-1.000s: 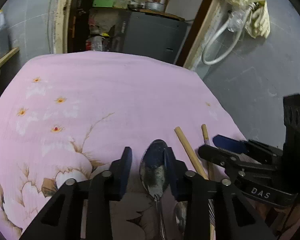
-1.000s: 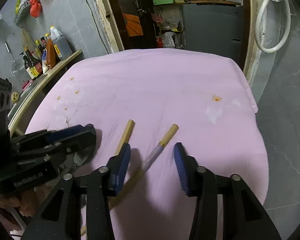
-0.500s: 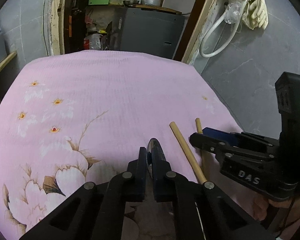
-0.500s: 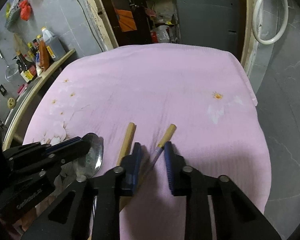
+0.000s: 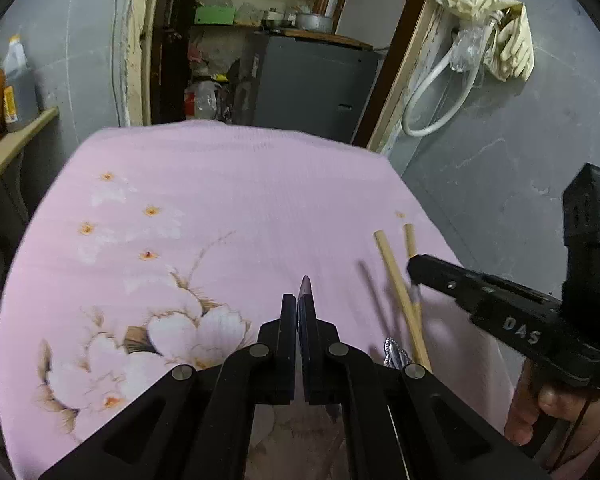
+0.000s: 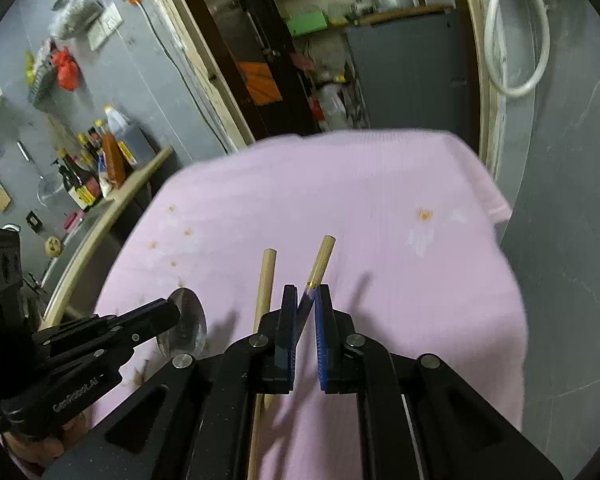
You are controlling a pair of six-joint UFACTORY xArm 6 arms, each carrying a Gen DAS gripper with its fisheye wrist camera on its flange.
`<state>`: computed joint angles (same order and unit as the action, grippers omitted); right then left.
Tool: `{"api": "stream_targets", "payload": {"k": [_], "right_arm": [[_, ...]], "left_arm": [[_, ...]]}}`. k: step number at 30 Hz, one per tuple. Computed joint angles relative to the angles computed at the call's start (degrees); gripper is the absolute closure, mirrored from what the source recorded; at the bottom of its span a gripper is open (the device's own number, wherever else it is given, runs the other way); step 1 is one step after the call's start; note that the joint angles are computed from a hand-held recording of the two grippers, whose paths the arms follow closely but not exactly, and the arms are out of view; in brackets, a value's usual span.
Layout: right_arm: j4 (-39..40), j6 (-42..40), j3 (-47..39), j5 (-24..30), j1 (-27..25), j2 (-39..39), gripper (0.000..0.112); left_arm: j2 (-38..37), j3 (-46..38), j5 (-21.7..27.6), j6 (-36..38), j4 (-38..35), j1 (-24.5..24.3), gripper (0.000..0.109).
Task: Organize utensils
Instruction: 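Grasp a purple-tipped chopstick with the right tool while the left grasps a metal spoon, then lift chopstick and spoon and carry both tools over the white caddy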
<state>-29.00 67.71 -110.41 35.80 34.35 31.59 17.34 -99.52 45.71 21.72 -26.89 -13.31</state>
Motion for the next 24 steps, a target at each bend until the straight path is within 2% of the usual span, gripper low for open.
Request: {"api": "stream_targets", "payload": {"k": [1, 5, 7, 10, 12, 17, 24], "right_arm": [[-2.4, 1.6, 0.6, 0.2, 0.4, -1.1, 0.112], [-8.4, 4.6, 1.2, 1.6, 1.6, -3.8, 0.112], [-9.3, 3.6, 0.2, 3.7, 2.5, -4.2, 0.112], [-5.6, 0.7, -1.2, 5.5, 2.8, -4.1, 0.112], [-4.5, 1.4, 1.5, 5.2, 2.7, -5.5, 0.112], [1.5, -0.5, 0.0, 8.0, 2.1, -2.5, 0.111], [10.0, -7.4, -5.9, 11.6, 0.7, 3.7, 0.098]], "left_arm": [[-0.7, 0.7, -0.3, 0.2, -0.1, 0.1, 0.106], [-4.2, 3.0, -1.1, 1.6, -1.0, 0.5, 0.106], [-6.0, 4.2, -1.5, 2.8, -1.5, 0.7, 0.106], [-8.3, 5.6, -1.1, 4.2, -2.1, 1.2, 0.106], [-9.1, 6.1, -0.2, 4.0, -1.8, 1.6, 0.106], [-8.0, 6.2, 0.7, 1.9, 0.1, 2.3, 0.106], [-5.7, 5.8, 1.0, -2.1, 2.2, 2.9, 0.106]]}}
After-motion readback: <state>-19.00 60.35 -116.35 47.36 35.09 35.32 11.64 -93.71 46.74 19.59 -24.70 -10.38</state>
